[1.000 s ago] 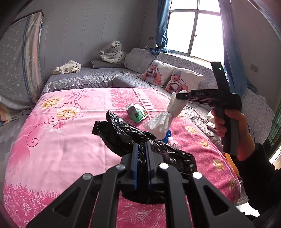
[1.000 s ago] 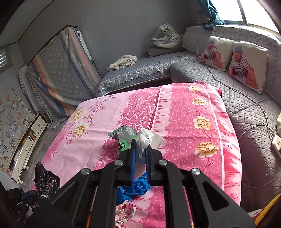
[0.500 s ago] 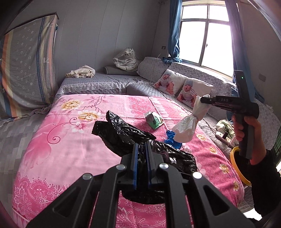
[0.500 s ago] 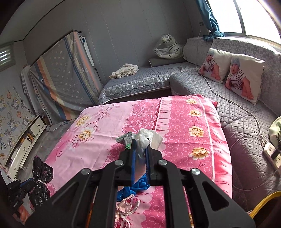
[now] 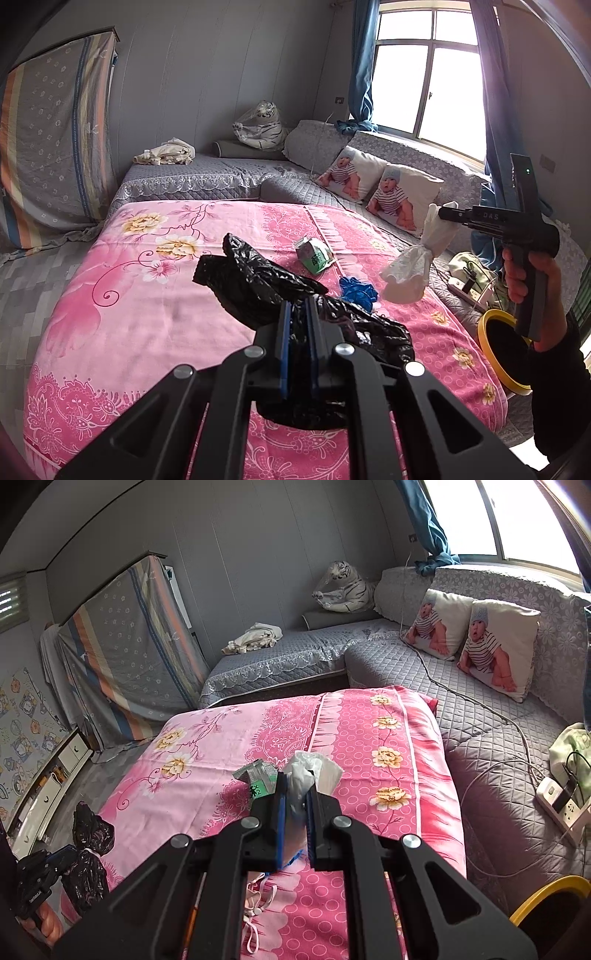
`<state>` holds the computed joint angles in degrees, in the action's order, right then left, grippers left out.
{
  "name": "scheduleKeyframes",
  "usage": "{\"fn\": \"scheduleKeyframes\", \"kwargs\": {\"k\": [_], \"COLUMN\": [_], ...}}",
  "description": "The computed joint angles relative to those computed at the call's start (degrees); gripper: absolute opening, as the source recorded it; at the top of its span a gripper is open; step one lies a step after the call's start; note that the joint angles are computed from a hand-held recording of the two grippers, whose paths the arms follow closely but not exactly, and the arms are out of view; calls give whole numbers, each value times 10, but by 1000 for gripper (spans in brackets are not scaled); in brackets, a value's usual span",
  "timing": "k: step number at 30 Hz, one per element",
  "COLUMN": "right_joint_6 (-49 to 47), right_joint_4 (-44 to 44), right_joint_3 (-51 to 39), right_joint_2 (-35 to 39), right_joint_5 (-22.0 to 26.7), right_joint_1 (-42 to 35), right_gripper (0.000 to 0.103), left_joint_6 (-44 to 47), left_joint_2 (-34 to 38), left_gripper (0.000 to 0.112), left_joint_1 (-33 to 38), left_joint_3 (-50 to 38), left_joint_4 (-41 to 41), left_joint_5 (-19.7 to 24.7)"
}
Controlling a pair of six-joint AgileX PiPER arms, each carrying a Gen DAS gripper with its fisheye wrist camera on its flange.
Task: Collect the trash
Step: 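Carry the black bag and white tissue in both tools over the yellow bin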
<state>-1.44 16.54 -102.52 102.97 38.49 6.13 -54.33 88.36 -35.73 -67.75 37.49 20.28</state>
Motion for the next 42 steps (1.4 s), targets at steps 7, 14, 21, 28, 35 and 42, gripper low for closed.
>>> {"fn": "scheduleKeyframes", "kwargs": {"k": [7,14,21,28,35,42], "right_joint_6": [-22,-50,-86,-112,-142,-189], "right_joint_4": [21,50,82,104,124,164], "right_joint_3": [53,107,160,205,242,275], "right_joint_2": [-36,-72,-111,-147,-171,-191], "right_joint_5": [-14,-29,-39,-43,-42,-38], "right_joint_1": [-31,-73,-130,-192,-261,-343], "right_gripper": [8,8,8,8,8,8], "left_joint_6": [32,105,198,290,377,458], "left_joint_2": [31,79,139,210,297,421], "left_gripper": [7,7,7,7,7,7], "left_joint_1": [-16,-34,-53,-79,-105,-130], "left_joint_3": [-41,-107,-190,-303,-448,-655], "left_joint_4": [-22,-82,-163,-230,-298,-373], "left_joint_5": [10,25,41,75,127,215]}}
